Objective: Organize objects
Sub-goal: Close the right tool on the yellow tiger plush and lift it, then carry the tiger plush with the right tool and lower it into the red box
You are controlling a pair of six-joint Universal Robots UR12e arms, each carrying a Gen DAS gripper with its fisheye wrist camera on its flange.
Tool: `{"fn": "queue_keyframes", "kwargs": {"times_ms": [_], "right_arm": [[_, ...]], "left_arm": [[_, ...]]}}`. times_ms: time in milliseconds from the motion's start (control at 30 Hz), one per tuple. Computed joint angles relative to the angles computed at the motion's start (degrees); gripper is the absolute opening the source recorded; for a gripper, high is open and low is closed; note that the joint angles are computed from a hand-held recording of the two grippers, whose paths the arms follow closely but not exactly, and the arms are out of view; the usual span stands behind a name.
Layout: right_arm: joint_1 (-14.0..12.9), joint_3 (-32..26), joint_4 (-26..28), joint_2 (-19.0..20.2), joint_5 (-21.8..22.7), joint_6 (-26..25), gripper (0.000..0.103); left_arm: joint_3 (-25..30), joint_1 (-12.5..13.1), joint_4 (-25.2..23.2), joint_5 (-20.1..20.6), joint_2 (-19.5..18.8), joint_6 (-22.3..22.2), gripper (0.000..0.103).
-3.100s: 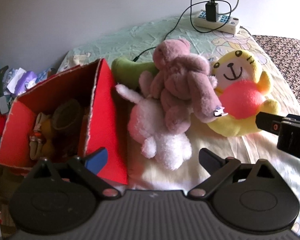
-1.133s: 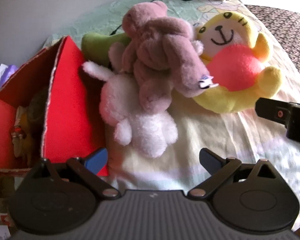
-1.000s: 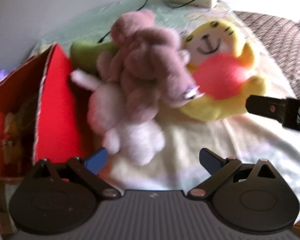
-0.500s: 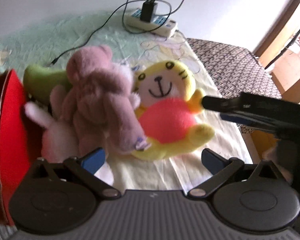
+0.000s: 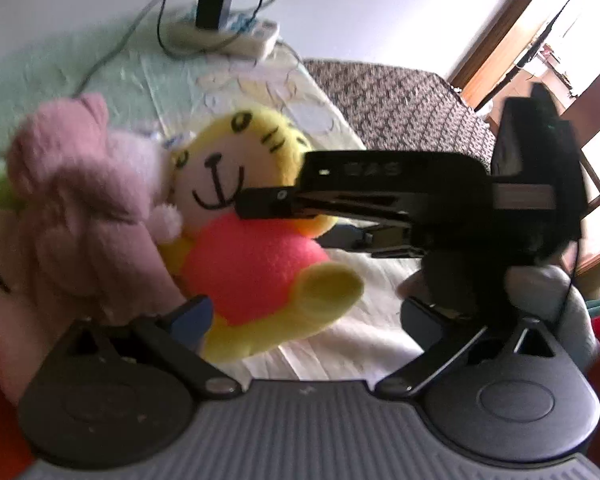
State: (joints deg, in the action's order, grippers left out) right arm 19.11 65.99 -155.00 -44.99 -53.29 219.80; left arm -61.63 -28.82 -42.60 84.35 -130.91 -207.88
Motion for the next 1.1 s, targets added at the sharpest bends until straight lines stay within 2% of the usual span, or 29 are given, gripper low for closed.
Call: {"fn": "queue_keyframes", "kwargs": {"times_ms": [133,233,267,333,400,600,800,933,1100], "right_arm": [[0.02,2.05,-0.92,-1.92,-1.08,-3.71,0.039],[-0.08,4.37,-1.67,-4.02,-2.98,-5.12,0.038],[-0.24,5.26,-1.79,-4.75,-3.01,-5.23,0.038],[-0.38,7.17,-2.13,-6.32,-3.65,-5.51,0.038],[-0.45,8.88,-2.85,-7.72,-4.40,-5.56,0.038],[0.02,12.22,-5.82,-10.19,-6.22,-5.15,0.038],[0.69,15.00,-9.68,-12.36,-6.81,-5.63,0.038],[1.27,15.83,-11.87,-13.09,-5.55,-6.46,0.038],[2.28,13.91,-12.21,-12.06,-2.19,-7.32,0.038]], "left_arm": [[1.15,-0.05,-1.14,0.09,-0.85,1.24,0.096],[1.34,-0.22,-1.49,0.26,-0.88,2.83,0.082],[1.29,-0.29,-1.67,0.19,-0.76,3.53,0.075],[0.61,-0.28,-0.78,-1.13,-0.35,3.98,0.072],[0.08,-0.45,0.10,-2.10,0.06,4.29,0.072],[-1.77,-1.85,2.18,-1.42,1.81,6.97,0.072],[-5.35,-3.02,5.88,0.25,4.44,7.62,0.072],[-8.20,-3.79,9.03,2.30,6.42,7.13,0.072],[-12.31,-4.45,12.46,6.28,9.30,4.98,0.072]]}}
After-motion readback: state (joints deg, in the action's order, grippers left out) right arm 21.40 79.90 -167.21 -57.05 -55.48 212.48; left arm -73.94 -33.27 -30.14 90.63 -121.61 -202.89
